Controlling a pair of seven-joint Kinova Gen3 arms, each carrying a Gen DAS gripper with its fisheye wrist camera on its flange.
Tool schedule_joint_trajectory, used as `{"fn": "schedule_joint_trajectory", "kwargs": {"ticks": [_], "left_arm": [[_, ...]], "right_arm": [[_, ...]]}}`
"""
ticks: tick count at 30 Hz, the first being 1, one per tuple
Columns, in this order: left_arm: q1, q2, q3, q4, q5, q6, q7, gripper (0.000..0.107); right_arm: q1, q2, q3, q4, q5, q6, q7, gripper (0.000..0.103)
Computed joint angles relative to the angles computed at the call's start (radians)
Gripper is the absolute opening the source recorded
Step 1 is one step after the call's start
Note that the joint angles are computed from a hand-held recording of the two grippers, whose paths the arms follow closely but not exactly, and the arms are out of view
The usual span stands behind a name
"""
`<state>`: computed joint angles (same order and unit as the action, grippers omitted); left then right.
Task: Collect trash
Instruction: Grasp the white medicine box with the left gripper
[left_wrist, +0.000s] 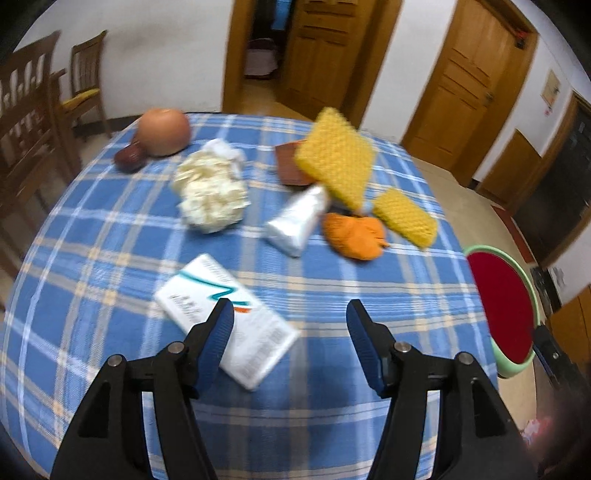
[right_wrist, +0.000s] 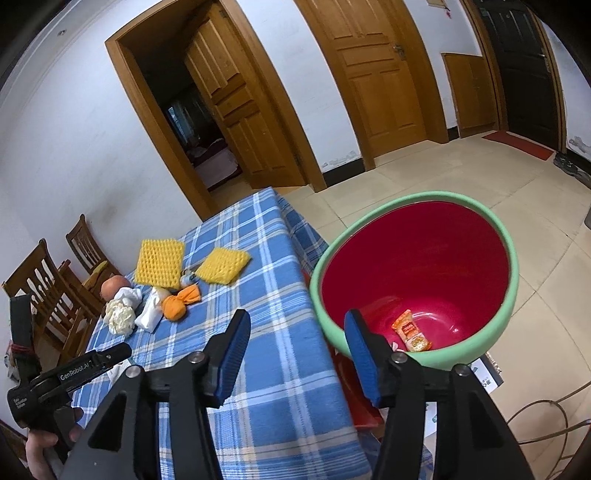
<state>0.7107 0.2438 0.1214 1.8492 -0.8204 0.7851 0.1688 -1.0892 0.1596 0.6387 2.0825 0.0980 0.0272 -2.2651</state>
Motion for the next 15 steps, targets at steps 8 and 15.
{"fn": "schedule_joint_trajectory", "kwargs": {"ticks": [8,15], "left_arm": [[-0.028,0.017,-0.013,0.009,0.058,0.040,0.031,0.074],[-0.055,0.027,-0.030,0.023,0.065,-0.020,0.026,0.075]], "right_arm": [[0.079,0.017,-0.108,-0.028,0.008,0.016,-0.004,0.060],[0.168,0.038,-0.219,-0.065,0.049,0.040,-0.025,0.061]]}}
